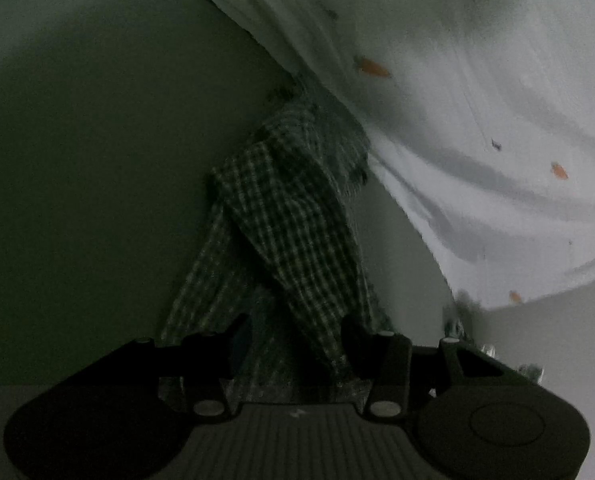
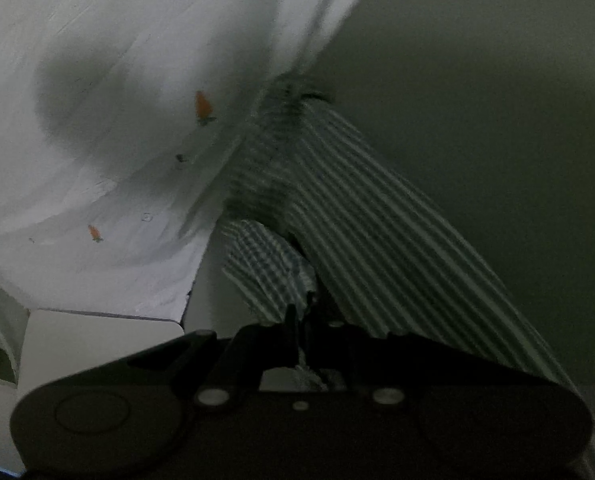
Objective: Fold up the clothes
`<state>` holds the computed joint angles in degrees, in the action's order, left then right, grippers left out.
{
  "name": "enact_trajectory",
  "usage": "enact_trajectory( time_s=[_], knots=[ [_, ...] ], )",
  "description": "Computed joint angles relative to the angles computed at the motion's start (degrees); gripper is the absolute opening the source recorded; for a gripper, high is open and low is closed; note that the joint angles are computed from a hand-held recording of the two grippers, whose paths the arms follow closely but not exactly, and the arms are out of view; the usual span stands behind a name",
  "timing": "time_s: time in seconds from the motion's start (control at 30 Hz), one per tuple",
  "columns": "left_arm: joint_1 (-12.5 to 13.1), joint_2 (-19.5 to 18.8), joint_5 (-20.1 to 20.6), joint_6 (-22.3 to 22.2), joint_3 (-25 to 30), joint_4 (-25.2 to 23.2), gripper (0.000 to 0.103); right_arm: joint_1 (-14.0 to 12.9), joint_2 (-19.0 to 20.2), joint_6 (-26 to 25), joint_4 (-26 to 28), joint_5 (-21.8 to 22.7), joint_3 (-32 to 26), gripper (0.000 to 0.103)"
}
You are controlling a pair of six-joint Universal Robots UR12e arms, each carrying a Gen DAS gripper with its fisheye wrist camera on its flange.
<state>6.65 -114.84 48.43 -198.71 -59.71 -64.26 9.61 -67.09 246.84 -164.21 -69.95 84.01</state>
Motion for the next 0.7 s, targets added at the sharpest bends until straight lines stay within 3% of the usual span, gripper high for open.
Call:
enact_trajectory(
  time_s=[0.3, 0.5, 0.7],
  knots=[
    [-0.39, 4.29, 1.25, 6.29, -4.57, -5.14, 0.051, 1.38, -6.64, 6.19, -2.29, -2.68, 10.58, 0.002],
    [0.12, 6.18, 1.54, 9.05, -7.00, -7.20, 0.051, 2.28, -9.89, 7.58, -1.69, -5.35, 14.61, 0.002],
    [0.48, 7.66, 4.45, 12.12, -8.76, -8.34, 0.054, 2.86, -12.31, 9.00, -0.27, -6.41, 17.59, 0.002]
  ],
)
